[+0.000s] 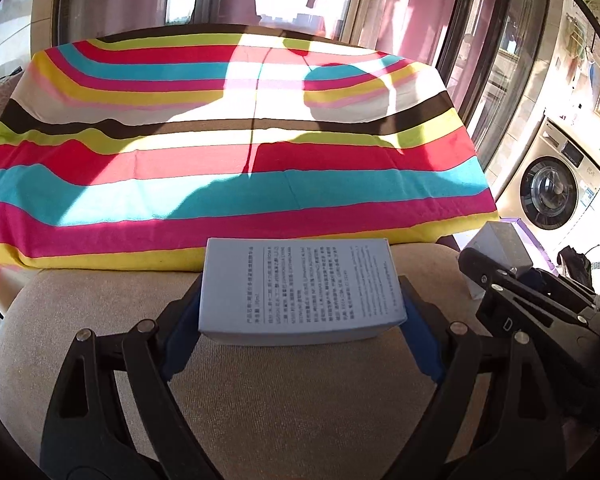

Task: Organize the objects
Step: 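Carry both boxes over the cardboard box and open both tools to drop them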

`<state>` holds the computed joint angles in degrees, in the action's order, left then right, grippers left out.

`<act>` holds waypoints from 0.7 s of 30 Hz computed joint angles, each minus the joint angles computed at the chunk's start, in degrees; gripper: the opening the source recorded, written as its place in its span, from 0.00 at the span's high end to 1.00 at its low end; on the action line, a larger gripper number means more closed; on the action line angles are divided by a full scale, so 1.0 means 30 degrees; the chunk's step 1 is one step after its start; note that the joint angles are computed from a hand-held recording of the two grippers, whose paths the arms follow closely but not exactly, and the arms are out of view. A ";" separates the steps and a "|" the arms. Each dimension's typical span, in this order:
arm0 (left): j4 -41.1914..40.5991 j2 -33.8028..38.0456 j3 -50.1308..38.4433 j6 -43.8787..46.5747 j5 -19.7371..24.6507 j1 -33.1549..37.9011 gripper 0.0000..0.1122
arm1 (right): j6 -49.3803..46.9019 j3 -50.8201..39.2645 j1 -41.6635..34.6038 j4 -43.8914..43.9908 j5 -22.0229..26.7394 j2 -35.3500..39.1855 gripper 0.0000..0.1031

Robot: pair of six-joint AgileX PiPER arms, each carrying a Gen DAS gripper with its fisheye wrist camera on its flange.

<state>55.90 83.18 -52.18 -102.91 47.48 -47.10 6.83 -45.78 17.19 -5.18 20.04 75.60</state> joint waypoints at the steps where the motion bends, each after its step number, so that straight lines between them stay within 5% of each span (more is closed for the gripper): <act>1: -0.0017 0.0090 -0.0118 0.0109 0.0031 -0.0063 0.21 | -0.0181 0.0097 -0.0166 0.0103 0.0026 -0.0096 0.65; 13: -0.0200 0.1918 -0.2510 0.1901 -0.0092 -0.1114 0.21 | -0.6379 0.1242 -0.3913 0.5048 0.0481 -0.1267 0.65; 21: -0.1287 0.3442 -0.4750 0.4434 -0.1862 -0.0980 0.21 | -0.9944 0.1170 -0.8233 0.7480 0.1326 -0.1038 0.65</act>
